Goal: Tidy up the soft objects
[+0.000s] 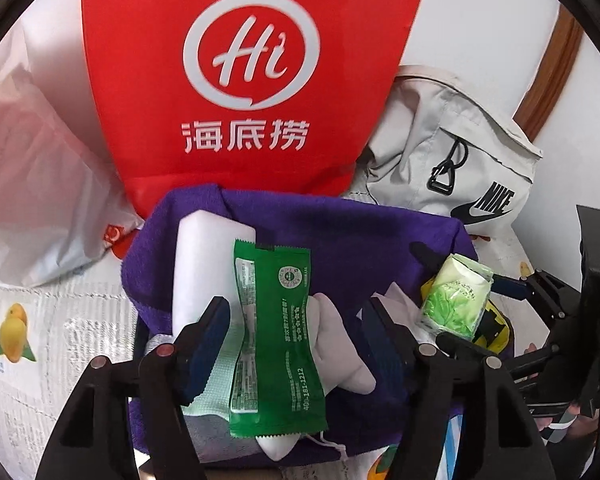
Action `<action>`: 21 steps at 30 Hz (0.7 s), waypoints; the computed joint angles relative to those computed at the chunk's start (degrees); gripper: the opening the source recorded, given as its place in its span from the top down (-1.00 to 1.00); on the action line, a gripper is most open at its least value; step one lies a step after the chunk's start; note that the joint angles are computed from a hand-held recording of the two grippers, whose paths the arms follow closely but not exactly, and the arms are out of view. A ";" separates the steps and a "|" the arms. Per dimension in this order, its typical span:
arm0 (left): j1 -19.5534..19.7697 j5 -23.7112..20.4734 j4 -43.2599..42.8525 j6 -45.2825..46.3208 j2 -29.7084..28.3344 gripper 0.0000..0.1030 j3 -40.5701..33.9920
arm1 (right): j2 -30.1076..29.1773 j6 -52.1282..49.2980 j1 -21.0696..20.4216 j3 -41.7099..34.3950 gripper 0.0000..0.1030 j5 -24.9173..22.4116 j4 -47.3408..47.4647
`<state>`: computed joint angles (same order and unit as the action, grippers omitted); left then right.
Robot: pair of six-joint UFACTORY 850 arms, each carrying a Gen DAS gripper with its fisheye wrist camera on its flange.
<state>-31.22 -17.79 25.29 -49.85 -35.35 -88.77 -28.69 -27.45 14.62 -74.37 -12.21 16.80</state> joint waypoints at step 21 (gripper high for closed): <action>-7.13 -11.08 19.32 -19.79 13.03 -0.89 10.92 | 19.07 0.15 2.27 15.94 -0.71 5.48 5.92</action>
<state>-38.35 -28.87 44.61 -69.63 -22.32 -77.85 -9.62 -27.30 16.88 -58.43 -6.73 22.72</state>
